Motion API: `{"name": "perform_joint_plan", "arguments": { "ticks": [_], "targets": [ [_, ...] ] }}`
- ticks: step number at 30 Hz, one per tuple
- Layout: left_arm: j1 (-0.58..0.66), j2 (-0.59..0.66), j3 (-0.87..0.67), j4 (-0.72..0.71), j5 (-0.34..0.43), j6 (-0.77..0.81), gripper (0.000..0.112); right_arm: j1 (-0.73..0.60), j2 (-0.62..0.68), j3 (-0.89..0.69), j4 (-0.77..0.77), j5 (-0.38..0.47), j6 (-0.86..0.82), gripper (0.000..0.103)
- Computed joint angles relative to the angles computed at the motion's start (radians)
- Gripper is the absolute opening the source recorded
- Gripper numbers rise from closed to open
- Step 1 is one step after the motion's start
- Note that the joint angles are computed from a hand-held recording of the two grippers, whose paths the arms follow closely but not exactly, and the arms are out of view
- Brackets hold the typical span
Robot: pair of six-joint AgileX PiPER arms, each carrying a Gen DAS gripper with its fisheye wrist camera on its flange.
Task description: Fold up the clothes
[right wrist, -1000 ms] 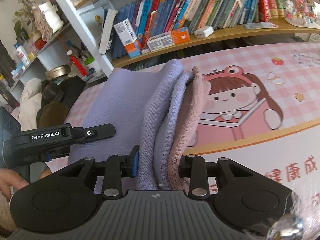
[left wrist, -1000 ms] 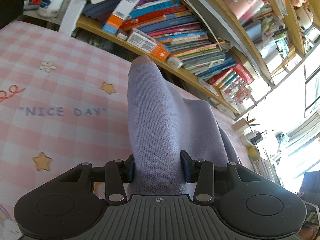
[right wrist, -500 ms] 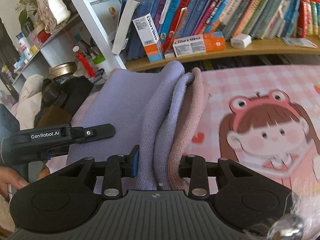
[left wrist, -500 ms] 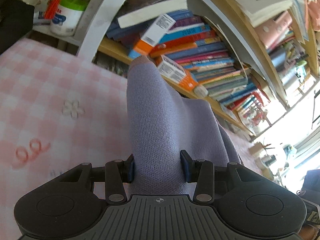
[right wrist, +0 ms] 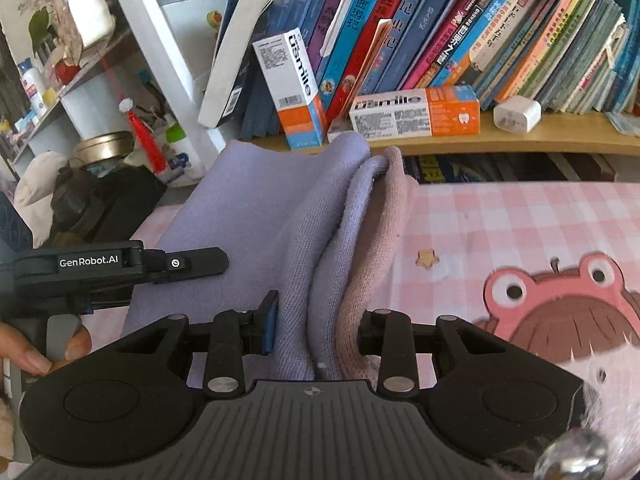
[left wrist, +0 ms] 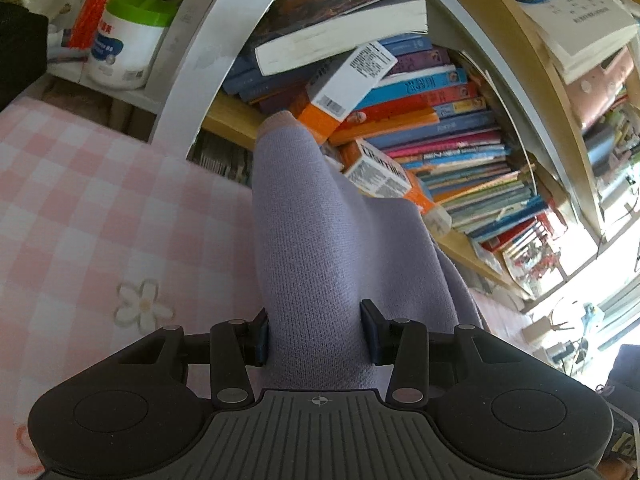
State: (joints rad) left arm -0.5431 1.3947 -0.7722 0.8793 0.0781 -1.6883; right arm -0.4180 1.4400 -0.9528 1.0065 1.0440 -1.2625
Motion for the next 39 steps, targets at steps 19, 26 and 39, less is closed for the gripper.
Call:
{"name": "perform_joint_plan", "arguments": {
  "ticks": [19,26,39],
  "targets": [
    [-0.138,0.016,-0.040,0.297,0.282,-0.288,0.055,-0.044,0.036,0.001,0.025,-0.097,-0.013,0.066],
    [-0.368,-0.062,-0.056,0.327,0.571,-0.266,0.062,-0.158,-0.072,0.066,0.055,-0.073,-0.069,0.072],
    [-0.805,0.052,-0.178,0.178,1.140,-0.220,0.082,-0.391,-0.385,0.281,-0.028,0.017,-0.158,0.097]
  ]
}}
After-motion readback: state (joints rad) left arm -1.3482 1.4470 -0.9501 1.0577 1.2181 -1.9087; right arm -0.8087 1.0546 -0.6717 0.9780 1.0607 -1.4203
